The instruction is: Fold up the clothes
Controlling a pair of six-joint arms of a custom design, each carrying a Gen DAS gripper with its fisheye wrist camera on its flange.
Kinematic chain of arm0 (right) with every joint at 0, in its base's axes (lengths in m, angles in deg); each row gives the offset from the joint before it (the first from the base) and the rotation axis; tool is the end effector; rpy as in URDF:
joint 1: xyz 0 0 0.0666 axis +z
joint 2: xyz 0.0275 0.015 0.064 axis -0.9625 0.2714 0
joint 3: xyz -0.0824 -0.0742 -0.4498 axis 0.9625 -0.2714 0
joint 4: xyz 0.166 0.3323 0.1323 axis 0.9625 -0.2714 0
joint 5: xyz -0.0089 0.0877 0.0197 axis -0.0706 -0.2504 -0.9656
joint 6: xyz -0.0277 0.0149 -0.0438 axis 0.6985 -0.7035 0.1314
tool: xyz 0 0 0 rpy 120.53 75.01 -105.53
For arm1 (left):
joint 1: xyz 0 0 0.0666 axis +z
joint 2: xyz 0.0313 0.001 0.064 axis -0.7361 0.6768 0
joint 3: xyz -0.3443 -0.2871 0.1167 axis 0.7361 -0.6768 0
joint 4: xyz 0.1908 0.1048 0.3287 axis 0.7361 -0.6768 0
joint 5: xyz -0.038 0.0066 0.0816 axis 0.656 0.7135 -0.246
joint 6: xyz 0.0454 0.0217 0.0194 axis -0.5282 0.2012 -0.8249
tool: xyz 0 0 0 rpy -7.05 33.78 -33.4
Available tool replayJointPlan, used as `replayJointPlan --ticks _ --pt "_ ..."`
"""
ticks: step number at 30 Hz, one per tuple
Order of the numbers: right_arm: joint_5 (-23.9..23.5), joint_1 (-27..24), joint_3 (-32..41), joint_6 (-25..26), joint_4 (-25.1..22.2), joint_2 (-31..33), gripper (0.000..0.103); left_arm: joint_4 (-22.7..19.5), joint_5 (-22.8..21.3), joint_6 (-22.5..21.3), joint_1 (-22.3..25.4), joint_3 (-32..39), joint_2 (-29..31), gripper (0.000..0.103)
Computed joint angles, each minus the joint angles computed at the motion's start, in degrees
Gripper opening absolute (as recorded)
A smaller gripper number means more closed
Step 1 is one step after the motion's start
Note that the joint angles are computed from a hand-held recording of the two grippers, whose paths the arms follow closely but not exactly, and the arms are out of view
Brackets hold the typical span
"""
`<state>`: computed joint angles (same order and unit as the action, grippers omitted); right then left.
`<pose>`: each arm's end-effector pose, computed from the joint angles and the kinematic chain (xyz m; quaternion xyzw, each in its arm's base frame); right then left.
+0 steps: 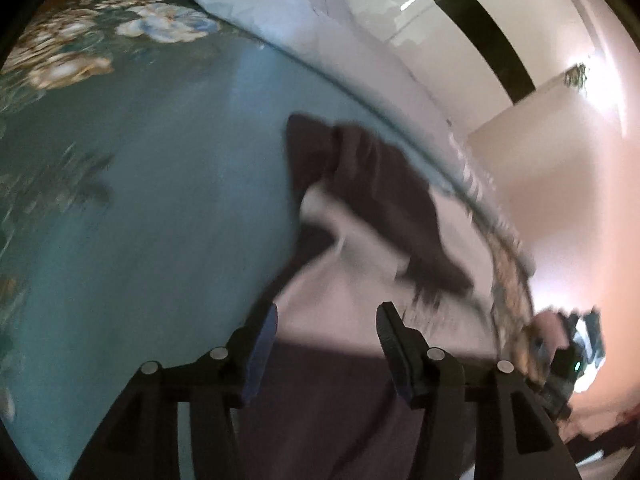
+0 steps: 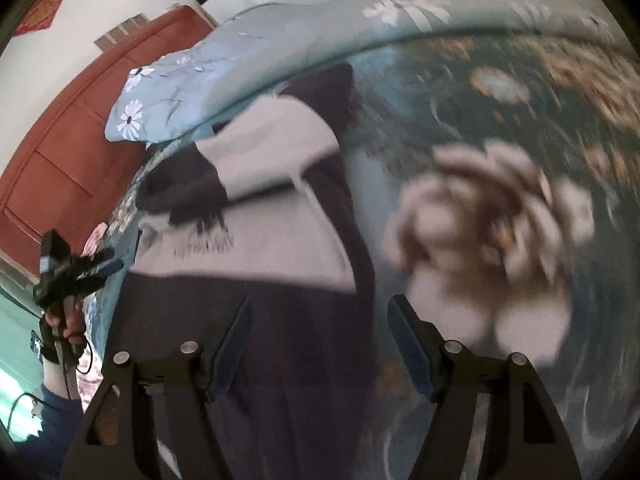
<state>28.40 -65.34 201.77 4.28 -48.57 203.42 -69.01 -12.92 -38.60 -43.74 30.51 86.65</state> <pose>0.6875 0.1261 0.5328 -0.1662 0.9277 0.2713 0.1954 0.5699 0.0247 0.5110 -0.2607 0.8896 -0.2421 0.2863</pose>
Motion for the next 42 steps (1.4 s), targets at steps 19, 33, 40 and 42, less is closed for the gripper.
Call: replayJointPlan --ticks 19,33,40,42 --pt "-14.34 -4.18 -29.62 -8.04 6.48 -16.06 0.052 0.32 -2.97 1.27 -6.47 -20.06 -16.63 0.056" --pt "-30.32 -7.46 -36.43 -23.89 17.4 -17.05 0.052 16.75 6.0 20.1 -3.81 -28.55 -19.9 0.054" --pt "-31.41 -7.51 -37.43 -28.39 20.55 -17.17 0.029 15.15 2.41 20.22 -4.83 -26.81 -18.73 0.045" --pt "-30.87 -7.39 -37.6 -28.99 20.68 -17.11 0.024 13.68 0.23 19.78 -5.07 -26.74 -19.06 0.027"
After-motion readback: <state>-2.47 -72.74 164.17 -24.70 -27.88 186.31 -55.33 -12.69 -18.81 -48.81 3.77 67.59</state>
